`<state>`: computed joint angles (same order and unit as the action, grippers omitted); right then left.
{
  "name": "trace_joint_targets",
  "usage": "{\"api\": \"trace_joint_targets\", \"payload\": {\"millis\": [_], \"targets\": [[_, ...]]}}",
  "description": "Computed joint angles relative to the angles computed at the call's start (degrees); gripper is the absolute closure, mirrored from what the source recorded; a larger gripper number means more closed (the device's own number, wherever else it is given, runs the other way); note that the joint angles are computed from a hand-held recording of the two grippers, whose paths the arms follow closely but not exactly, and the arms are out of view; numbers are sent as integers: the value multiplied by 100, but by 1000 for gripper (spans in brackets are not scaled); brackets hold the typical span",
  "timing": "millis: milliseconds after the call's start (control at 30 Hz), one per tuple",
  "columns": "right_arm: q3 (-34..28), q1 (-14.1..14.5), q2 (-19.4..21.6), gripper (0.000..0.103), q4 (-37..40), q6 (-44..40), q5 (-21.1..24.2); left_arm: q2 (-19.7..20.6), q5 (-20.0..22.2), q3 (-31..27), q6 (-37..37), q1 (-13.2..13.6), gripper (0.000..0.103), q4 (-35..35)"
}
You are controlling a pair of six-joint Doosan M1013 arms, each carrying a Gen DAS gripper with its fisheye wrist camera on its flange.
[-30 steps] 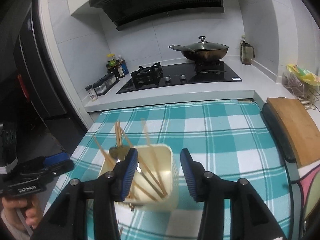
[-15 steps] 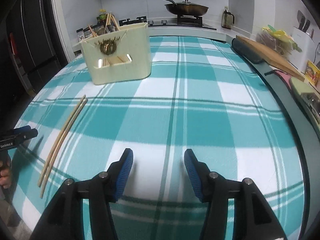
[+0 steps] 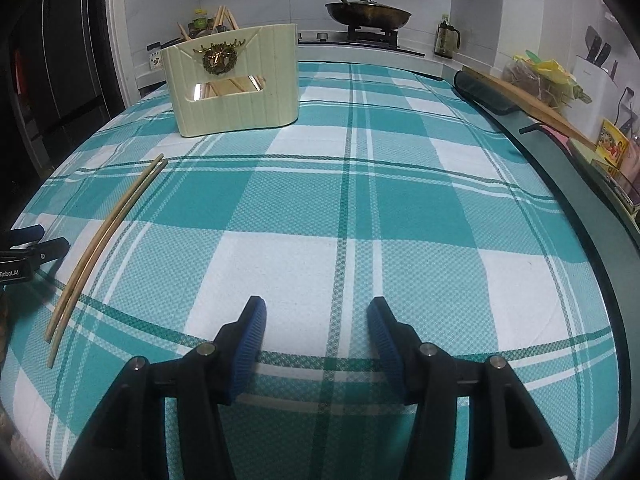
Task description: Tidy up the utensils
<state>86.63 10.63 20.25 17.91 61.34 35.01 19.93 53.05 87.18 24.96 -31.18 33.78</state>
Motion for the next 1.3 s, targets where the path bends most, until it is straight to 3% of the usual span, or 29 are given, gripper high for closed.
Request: {"api": "trace_joint_targets", "payload": {"millis": [733,900,1033,1133,1233,1267,1300], "targets": [[28,13,-16,48,-78,29,-43,-20,-135,4,68,26,2,-136],[26,13,-14,48,-71,28,-40,-55,-826,-80,244,58,2,-661],[21,8,-12,48,-47,17,-24,268,-320,-554,475,-64,2,-370],[21,6,-11,48,-34,10,-23,452,25,-765,578,-77,11,-363],[18,1,-9,48,-6,-3,-14,460,-15,-728,544,-92,17,-266],[16,2,-8,48,-2,-4,-12,445,-81,-703,578,-103,27,-253],[16,2,-8,48,-2,-4,-12,425,-152,-674,601,-120,43,-210]]}}
